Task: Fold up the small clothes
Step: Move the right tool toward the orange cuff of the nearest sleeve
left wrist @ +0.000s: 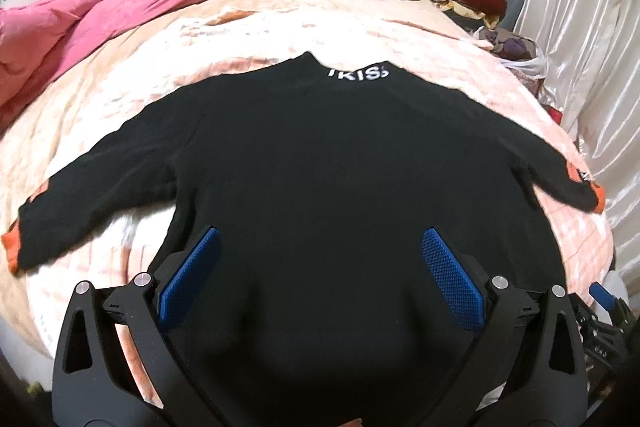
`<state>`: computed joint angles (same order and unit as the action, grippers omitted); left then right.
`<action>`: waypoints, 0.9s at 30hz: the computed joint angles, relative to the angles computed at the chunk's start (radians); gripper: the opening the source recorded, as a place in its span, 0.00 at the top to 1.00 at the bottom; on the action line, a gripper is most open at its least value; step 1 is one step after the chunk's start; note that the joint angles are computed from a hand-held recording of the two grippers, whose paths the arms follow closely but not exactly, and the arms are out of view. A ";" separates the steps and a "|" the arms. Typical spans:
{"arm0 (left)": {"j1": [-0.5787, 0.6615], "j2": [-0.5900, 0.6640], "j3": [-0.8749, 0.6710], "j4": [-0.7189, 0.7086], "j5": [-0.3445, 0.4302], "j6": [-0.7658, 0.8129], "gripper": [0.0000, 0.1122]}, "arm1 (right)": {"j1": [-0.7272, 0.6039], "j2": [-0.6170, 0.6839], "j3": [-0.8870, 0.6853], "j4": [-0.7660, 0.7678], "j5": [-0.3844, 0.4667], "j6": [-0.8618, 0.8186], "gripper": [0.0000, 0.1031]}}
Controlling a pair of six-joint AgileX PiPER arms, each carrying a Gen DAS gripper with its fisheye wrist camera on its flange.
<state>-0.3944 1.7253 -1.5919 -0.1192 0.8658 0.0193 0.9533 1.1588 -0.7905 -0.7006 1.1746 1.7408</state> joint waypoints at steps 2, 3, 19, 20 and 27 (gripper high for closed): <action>0.008 0.027 -0.047 -0.039 0.017 0.024 0.16 | -0.068 -0.018 -0.004 0.002 -0.040 -0.043 0.04; 0.008 0.035 -0.060 -0.042 0.018 0.025 0.16 | -0.117 -0.009 -0.016 0.008 -0.070 -0.078 0.04; -0.049 0.225 -0.330 0.014 0.088 -0.030 0.16 | -0.667 -0.054 -0.004 0.123 -0.270 -0.382 0.04; -0.050 0.235 -0.340 0.007 0.091 -0.026 0.16 | -0.696 -0.053 -0.003 0.140 -0.288 -0.404 0.04; -0.071 0.342 -0.480 0.012 0.140 -0.035 0.16 | -0.965 0.007 -0.019 0.284 -0.400 -0.609 0.04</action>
<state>-0.4653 2.0672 -2.0714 -0.1069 1.0063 -0.0153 -0.0120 1.1654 -0.8098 -0.4169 0.7748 1.1321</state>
